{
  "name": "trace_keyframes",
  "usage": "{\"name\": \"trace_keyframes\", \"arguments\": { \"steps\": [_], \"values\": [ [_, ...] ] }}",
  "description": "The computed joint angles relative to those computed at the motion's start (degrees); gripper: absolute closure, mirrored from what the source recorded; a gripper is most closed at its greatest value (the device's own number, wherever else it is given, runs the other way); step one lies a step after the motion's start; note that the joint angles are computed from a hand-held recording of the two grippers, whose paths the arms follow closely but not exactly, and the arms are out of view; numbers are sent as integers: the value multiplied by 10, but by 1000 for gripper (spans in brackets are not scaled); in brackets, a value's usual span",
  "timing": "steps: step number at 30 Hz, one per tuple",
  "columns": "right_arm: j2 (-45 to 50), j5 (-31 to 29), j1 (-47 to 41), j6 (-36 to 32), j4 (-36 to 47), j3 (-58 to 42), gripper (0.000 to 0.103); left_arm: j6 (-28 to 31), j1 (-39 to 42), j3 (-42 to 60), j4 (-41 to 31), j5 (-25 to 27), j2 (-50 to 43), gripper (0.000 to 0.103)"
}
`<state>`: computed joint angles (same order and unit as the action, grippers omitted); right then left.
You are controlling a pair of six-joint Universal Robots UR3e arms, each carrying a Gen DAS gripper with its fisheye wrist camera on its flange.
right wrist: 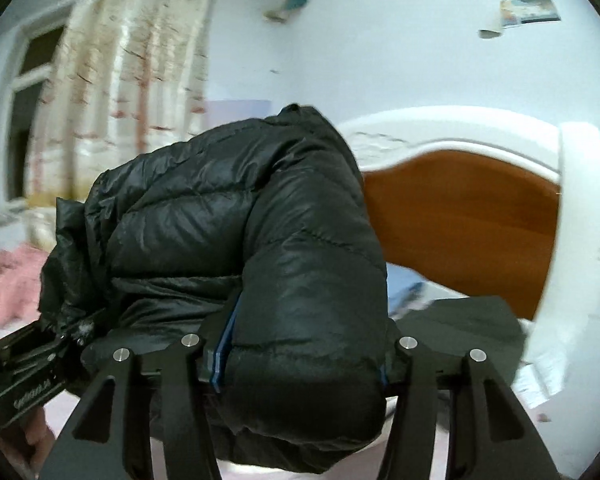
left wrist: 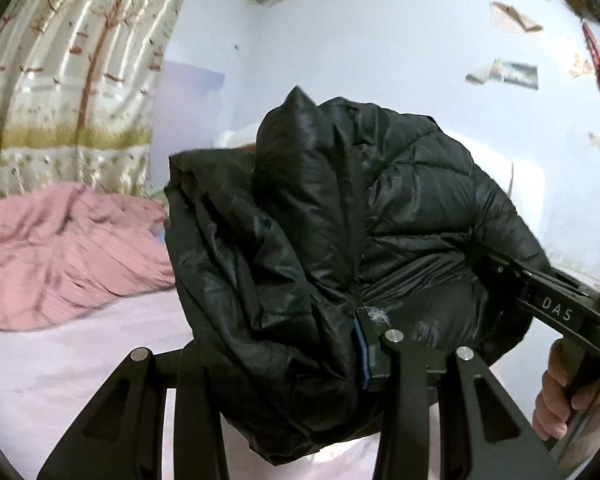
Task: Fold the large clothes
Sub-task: 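Carry the jacket bundle with both tools onto the cream clothes stack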
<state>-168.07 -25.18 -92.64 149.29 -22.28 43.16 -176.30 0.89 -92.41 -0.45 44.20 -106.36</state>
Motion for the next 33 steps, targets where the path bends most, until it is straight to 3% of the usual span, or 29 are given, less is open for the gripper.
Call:
{"name": "trace_keyframes", "arguments": {
  "steps": [2,4,8,12,14,15,16,17,19,22,27,30,33],
  "values": [
    [-28,-14,-30,-30,15,33,48,2,-47,14,26,53,-41,66],
    [-37,-12,-66,-80,82,25,48,6,-83,45,17,96,-88,66],
    [-32,-8,-141,-272,325,-33,47,0,-119,99,-15,156,-160,66],
    [-56,7,-161,-286,378,-27,32,13,-132,93,3,196,-167,58],
    [-70,3,-164,-260,366,-2,19,8,-138,111,-16,226,-170,30],
    [-92,-2,-163,-222,324,32,13,8,-140,105,-8,246,-164,19],
    [-111,-4,-161,-200,294,60,10,7,-144,85,20,279,-156,1],
    [-123,-4,-158,-188,277,74,8,7,-142,66,52,302,-146,0],
    [-136,-2,-144,-157,226,95,0,16,-118,54,54,276,-130,0],
    [-165,-16,-108,-65,76,156,0,18,-79,2,71,248,-82,0],
    [-182,-53,-18,141,-95,212,0,29,6,-128,133,179,36,0],
    [-186,-73,38,217,-144,217,0,29,89,-225,180,104,120,0],
    [-176,-85,74,255,-141,167,0,36,191,-303,189,5,195,0]
  ]
}}
